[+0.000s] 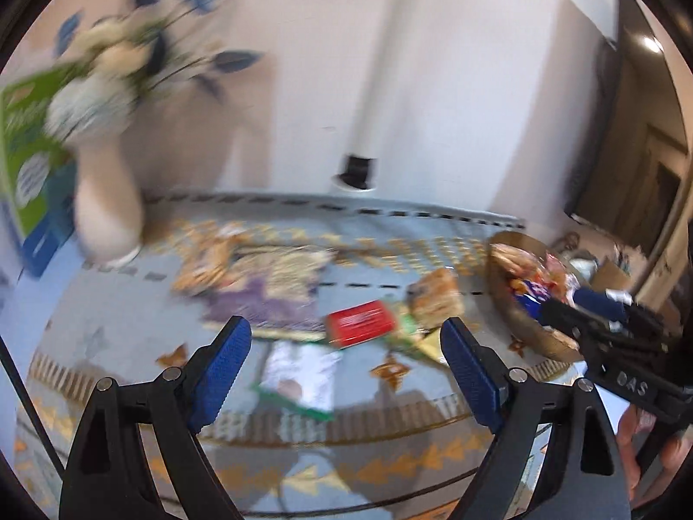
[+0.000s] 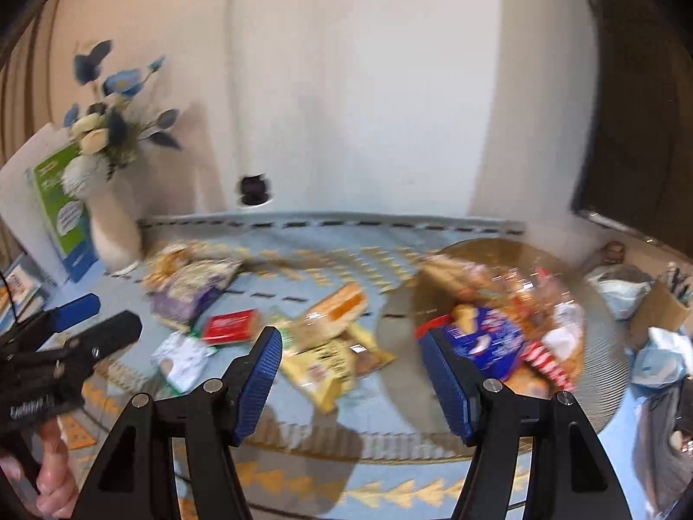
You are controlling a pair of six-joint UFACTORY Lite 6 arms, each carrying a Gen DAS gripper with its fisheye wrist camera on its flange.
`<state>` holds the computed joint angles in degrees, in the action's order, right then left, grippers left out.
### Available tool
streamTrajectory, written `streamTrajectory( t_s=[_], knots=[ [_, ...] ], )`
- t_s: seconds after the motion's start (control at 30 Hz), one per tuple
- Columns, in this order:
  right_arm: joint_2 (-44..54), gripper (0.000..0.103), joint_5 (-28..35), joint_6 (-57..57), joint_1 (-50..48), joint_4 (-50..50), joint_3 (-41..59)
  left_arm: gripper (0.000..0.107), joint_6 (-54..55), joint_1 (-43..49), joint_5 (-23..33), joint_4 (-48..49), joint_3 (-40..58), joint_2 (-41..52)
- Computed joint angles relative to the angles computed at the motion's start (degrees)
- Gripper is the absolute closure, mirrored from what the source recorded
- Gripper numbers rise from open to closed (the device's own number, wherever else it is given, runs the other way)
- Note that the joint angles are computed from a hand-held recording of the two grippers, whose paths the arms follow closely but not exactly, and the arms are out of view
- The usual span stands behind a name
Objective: Organize snacks
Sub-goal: 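Open both grippers to drop the bags into the bowl, then withdraw both grippers from the bowl back over the remaining snacks, then grasp the clear cracker bag with the left gripper while the right grasps the purple-labelled bag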
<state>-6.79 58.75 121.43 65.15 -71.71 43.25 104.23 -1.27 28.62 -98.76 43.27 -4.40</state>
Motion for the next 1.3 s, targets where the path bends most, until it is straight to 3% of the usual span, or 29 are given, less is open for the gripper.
streamTrajectory(
  t_s=[0.1, 0.2, 0.4, 0.6, 0.8, 1.0, 1.17, 1.3],
  knots=[
    [3.7, 0.038, -2.5, 2.5, 0.5, -1.4, 2.0, 0.021, 6.7, 4.0, -0.6, -5.5, -1.0, 1.6],
    [8.1, 0.038, -5.9, 7.3, 0.5, -5.0, 2.9, 0.03, 13.7, 6.0, -2.7, -10.1, -1.6, 3.7],
    [19.2, 0.038, -13.7, 20.4, -2.4, -18.1, 4.0, 0.03, 16.0, 11.7, 3.4, -11.5, 1.1, 14.9],
    [23.1, 0.036, -13.7, 23.4, -2.4, -21.8, 4.6, 0.03, 14.0, 14.4, 8.3, -10.1, 2.1, 18.3],
    [23.8, 0.036, -14.9, 22.9, -3.3, -21.8, 5.3, 0.03, 13.7, 13.2, 6.0, -10.9, 3.0, 18.7],
    [20.5, 0.036, -22.4, 22.8, -6.7, -26.9, 7.3, 0.024, -3.3, 10.9, 2.4, 7.4, 15.6, 21.2],
    [23.5, 0.028, -32.9, 23.6, -14.7, -34.5, 17.9, 0.023, -19.4, 10.1, 2.5, 19.0, 36.0, 33.3],
    [32.5, 0.028, -43.5, 15.1, -20.8, -28.5, 31.0, 0.023, -35.4, 9.8, 5.4, 28.6, 54.3, 47.5]
  ],
)
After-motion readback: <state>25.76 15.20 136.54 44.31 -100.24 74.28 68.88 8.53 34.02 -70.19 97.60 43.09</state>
